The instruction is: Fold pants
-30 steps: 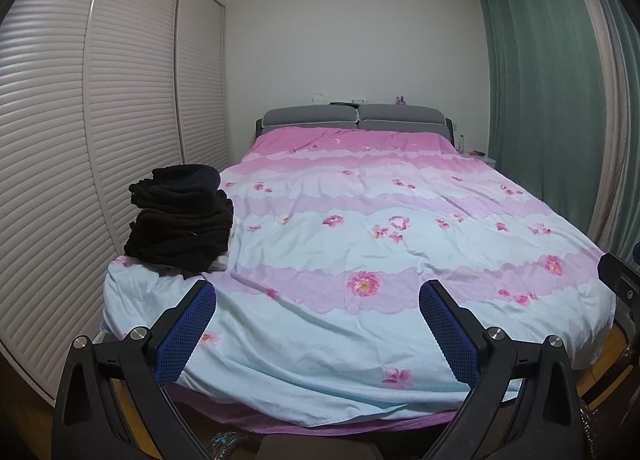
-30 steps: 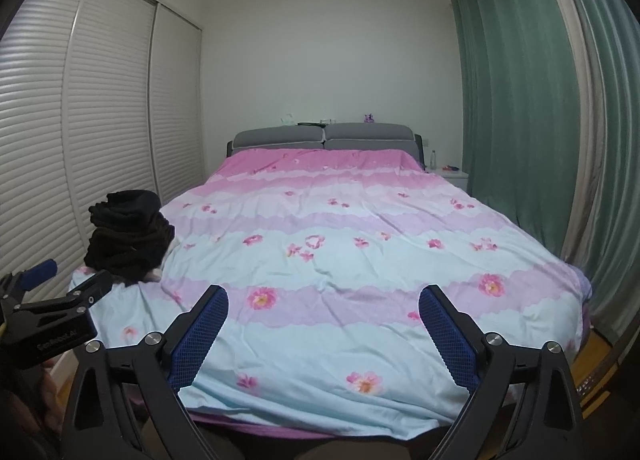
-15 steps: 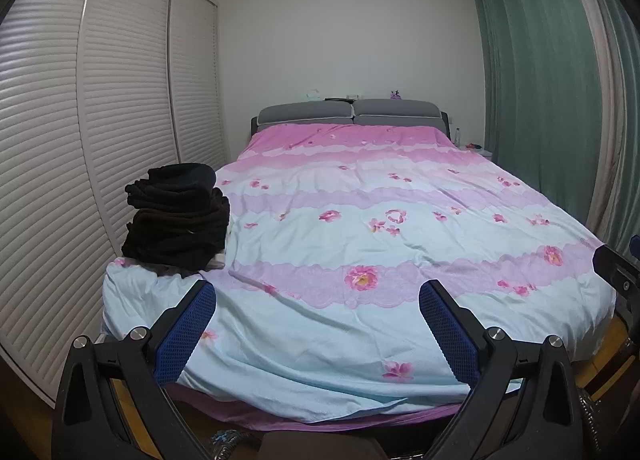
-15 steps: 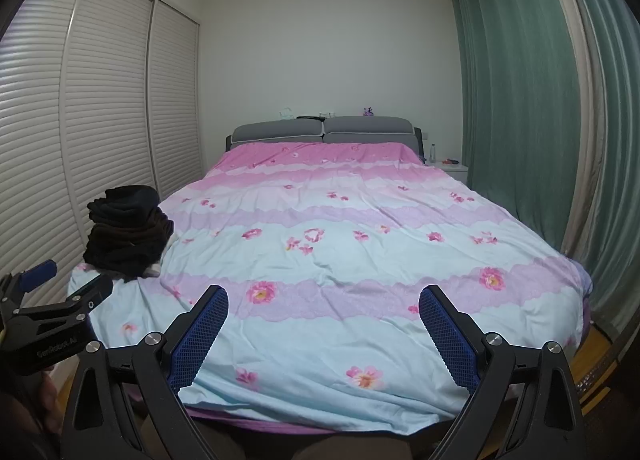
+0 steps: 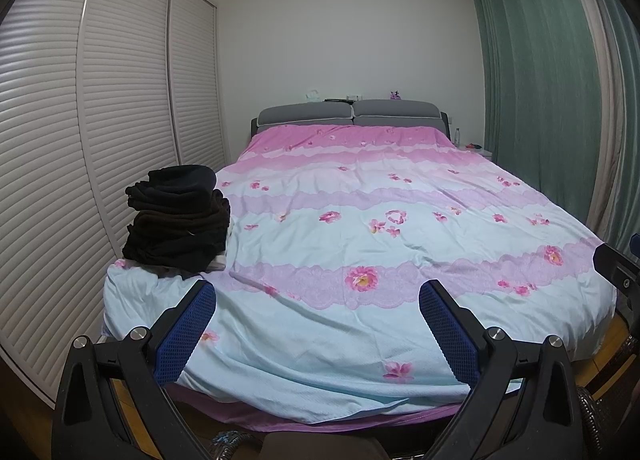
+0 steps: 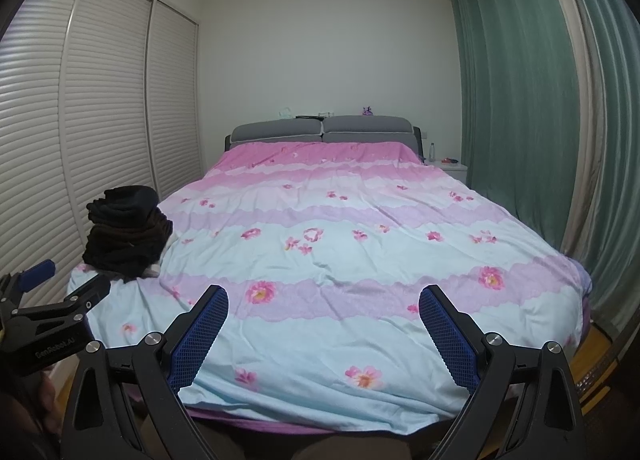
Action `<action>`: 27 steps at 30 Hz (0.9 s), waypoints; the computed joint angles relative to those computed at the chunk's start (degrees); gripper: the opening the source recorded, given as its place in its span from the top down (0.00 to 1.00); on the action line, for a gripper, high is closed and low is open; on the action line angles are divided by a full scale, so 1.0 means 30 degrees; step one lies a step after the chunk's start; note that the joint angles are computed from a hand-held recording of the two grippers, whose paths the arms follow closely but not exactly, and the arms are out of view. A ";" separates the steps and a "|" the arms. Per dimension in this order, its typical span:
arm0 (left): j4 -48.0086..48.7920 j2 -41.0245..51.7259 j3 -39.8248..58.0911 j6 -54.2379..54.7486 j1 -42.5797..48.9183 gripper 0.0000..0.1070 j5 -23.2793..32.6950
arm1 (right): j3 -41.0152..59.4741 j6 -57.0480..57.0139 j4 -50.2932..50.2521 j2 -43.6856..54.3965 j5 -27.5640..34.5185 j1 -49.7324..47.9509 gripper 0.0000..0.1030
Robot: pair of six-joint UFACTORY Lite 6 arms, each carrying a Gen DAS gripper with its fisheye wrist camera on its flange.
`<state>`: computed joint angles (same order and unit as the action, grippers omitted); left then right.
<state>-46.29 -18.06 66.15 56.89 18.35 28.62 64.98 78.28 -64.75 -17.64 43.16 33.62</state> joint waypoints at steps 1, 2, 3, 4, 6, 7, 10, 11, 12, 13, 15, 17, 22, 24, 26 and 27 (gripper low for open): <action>0.0002 0.0014 0.0014 -0.0005 0.0014 0.04 0.0010 | 0.0024 -0.0011 -0.0036 0.0041 -0.0051 -0.0034 0.06; -0.0032 0.0019 0.0023 -0.0007 0.0032 0.04 0.0038 | -0.0009 -0.0002 -0.0062 -0.0001 -0.0087 -0.0065 0.06; -0.0008 0.0017 0.0019 -0.0029 0.0016 0.04 0.0021 | -0.0012 -0.0061 -0.0035 -0.0016 -0.0181 -0.0156 0.06; 0.0050 -0.0030 -0.0036 -0.0079 -0.0041 0.04 -0.0016 | -0.0064 -0.0119 0.0001 -0.0077 -0.0281 -0.0249 0.06; -0.0023 0.0003 0.0008 0.0001 0.0016 0.04 0.0014 | -0.0093 -0.0111 0.0019 -0.0122 -0.0262 -0.0227 0.06; -0.0024 -0.0011 -0.0008 -0.0003 0.0004 0.04 0.0005 | -0.0038 -0.0059 -0.0034 -0.0052 -0.0184 -0.0152 0.06; -0.0002 -0.0021 -0.0031 -0.0014 -0.0008 0.04 -0.0017 | -0.0078 -0.0128 0.0044 -0.0104 -0.0195 -0.0190 0.06; 0.0003 -0.0012 -0.0025 -0.0035 -0.0008 0.04 0.0012 | -0.0052 -0.0094 0.0024 -0.0080 -0.0171 -0.0153 0.06; 0.0046 0.0017 0.0025 -0.0078 0.0013 0.04 0.0085 | -0.0028 -0.0041 -0.0034 -0.0042 -0.0126 -0.0105 0.06; 0.0084 0.0041 0.0047 -0.0111 0.0017 0.04 0.0151 | -0.0055 -0.0117 0.0024 -0.0092 -0.0139 -0.0137 0.06; 0.0160 0.0093 0.0134 -0.0194 0.0000 0.04 0.0231 | -0.0044 -0.0143 0.0047 -0.0121 -0.0092 -0.0094 0.06; 0.0187 0.0096 0.0164 -0.0217 -0.0032 0.04 0.0202 | -0.0024 -0.0070 -0.0030 -0.0080 -0.0055 -0.0055 0.06; 0.0218 0.0084 0.0206 -0.0316 -0.0043 0.04 0.0160 | 0.0013 -0.0055 -0.0015 -0.0040 -0.0031 -0.0038 0.06; 0.0188 0.0071 0.0215 -0.0280 0.0018 0.04 0.0223 | -0.0012 -0.0090 0.0021 -0.0083 -0.0079 -0.0076 0.06; 0.0137 0.0062 0.0207 -0.0218 0.0015 0.04 0.0217 | 0.0025 -0.0120 0.0053 -0.0066 -0.0050 -0.0041 0.06; 0.0139 0.0067 0.0211 -0.0209 0.0023 0.04 0.0216 | 0.0033 -0.0051 -0.0003 -0.0045 0.0001 0.0005 0.06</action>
<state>-45.87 -17.86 66.78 56.26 18.42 29.27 65.08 78.13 -64.76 -17.77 43.17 33.63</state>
